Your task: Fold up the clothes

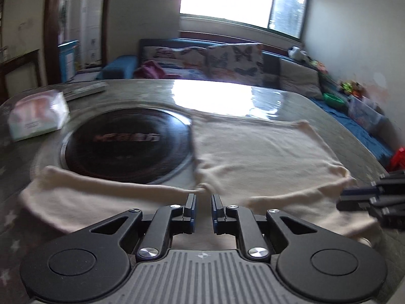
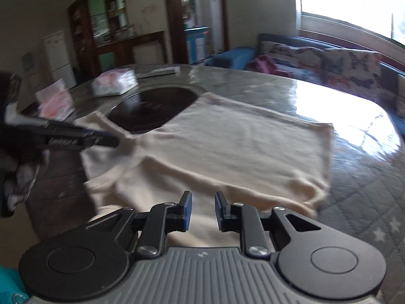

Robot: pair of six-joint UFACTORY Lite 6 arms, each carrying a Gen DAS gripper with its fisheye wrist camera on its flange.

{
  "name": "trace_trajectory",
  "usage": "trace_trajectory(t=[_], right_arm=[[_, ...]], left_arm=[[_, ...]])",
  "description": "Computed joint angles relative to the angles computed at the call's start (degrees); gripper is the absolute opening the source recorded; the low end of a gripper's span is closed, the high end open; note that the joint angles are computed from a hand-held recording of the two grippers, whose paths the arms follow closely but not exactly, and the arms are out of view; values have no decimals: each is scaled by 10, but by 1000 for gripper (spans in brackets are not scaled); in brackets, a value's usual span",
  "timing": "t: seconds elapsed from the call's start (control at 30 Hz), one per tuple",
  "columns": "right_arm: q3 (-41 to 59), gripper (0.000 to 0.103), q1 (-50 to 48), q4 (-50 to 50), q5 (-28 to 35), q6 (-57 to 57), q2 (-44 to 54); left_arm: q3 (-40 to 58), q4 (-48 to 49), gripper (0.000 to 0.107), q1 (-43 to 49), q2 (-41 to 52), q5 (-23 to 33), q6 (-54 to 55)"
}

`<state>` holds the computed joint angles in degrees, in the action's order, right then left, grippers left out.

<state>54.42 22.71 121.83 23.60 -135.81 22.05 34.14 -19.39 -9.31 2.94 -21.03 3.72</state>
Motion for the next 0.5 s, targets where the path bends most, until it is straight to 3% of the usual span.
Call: trace_trajectory(t=[0.33, 0.4, 0.47, 0.5], right_arm=[[73, 20, 81, -24, -7, 2, 79], [79, 20, 78, -47, 3, 26, 80], [86, 20, 80, -62, 3, 40, 85], [89, 20, 82, -70, 2, 47, 87]], left_arm=[[-49, -162, 17, 89, -43, -12, 114], [-54, -211, 23, 103, -49, -22, 154], [-53, -248, 39, 117, -48, -35, 176], [-51, -263, 40, 125, -46, -41, 183]])
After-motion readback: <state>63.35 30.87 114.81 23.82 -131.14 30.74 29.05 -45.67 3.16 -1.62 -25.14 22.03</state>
